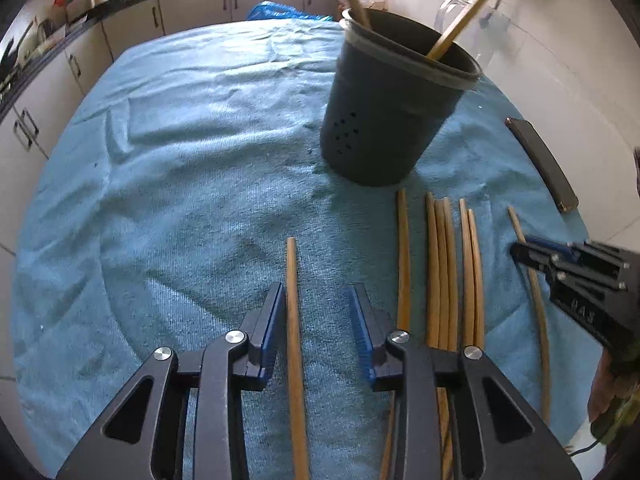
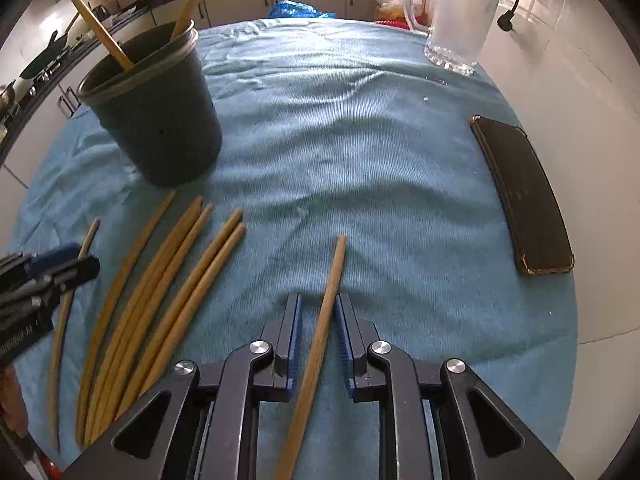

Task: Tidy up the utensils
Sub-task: 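Grasp a chopstick with the left tool while the right tool grasps another, then lift both chopsticks upright and carry them over the grey cup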

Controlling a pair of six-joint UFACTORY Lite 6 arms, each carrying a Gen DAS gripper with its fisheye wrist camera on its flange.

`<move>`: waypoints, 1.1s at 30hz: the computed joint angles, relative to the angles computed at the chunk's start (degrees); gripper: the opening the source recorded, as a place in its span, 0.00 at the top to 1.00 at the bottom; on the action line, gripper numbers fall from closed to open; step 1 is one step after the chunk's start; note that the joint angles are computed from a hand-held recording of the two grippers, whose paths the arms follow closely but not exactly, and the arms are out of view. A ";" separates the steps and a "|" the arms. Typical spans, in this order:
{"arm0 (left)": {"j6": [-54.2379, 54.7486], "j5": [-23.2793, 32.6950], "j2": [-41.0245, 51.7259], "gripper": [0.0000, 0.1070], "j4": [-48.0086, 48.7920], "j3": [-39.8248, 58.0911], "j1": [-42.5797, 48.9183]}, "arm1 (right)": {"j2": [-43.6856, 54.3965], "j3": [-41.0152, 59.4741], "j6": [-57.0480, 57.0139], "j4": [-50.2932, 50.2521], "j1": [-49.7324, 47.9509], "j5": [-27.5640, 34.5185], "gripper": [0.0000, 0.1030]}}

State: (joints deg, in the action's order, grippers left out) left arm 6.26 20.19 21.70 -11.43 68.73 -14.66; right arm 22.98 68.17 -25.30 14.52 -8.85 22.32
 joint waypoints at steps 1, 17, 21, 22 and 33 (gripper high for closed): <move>-0.35 -1.44 0.27 0.96 0.75 -0.23 0.05 | -0.54 -0.98 -0.24 0.14 0.33 -1.21 0.91; -7.16 -2.60 -31.78 0.95 4.77 -18.66 -1.25 | -24.53 -14.16 -38.73 38.80 -8.40 4.68 0.93; -20.62 -1.00 -41.56 0.95 17.65 -22.71 -5.00 | -34.02 -19.42 -42.12 41.03 -11.31 8.25 0.93; -23.65 -0.02 -43.87 0.95 20.57 -23.36 -6.09 | -36.19 -20.43 -42.51 41.22 -12.22 9.47 0.93; -53.51 11.11 -62.19 0.95 48.20 -30.10 -19.77 | -50.56 -25.72 -45.66 42.76 -20.96 20.82 0.93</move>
